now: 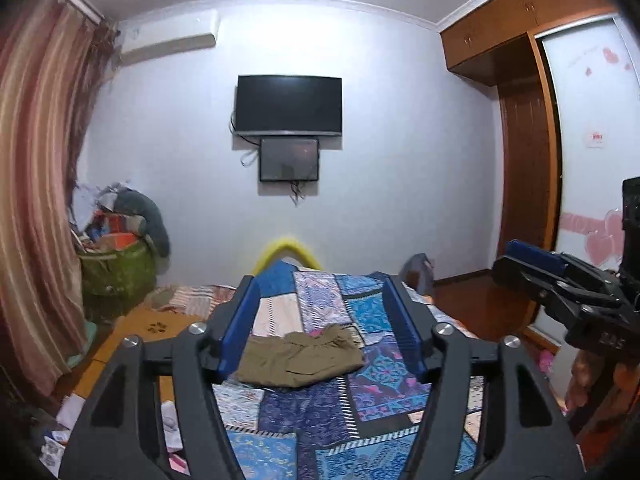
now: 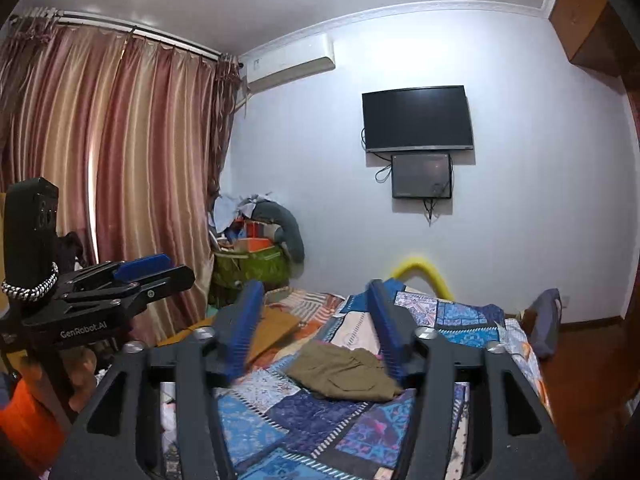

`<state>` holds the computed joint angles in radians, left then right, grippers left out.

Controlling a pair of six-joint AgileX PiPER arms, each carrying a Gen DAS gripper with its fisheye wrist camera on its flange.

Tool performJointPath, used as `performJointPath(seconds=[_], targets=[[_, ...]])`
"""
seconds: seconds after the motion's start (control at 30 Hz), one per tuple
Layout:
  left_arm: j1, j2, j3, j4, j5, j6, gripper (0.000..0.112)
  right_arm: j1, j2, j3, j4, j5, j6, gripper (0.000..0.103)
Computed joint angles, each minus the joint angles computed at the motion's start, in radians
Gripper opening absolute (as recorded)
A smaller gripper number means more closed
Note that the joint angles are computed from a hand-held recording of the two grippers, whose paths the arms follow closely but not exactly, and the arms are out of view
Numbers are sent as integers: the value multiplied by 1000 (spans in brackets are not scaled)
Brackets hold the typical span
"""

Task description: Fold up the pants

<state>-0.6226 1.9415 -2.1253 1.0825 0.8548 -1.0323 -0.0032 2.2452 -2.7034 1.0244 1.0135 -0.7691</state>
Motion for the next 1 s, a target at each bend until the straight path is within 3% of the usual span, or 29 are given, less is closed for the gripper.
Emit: performJointPath(seconds=[0.1, 0.17, 0.4, 0.8, 1.0], targets=[[-13, -25, 48, 34, -4, -38, 94, 13, -59, 118, 14, -59, -51, 71], [-22, -38, 77, 59, -4, -58, 97, 18, -98, 189, 19, -92, -77, 82], [-22, -65, 146, 81, -6, -121, 103, 25, -211, 417, 71, -189, -189, 103], [-10, -75, 192, 82, -25, -162, 103, 20, -272, 540, 86, -226, -236, 103], [1, -71, 195, 77, -36, -171, 103, 17, -267, 526, 70, -208, -216, 103]])
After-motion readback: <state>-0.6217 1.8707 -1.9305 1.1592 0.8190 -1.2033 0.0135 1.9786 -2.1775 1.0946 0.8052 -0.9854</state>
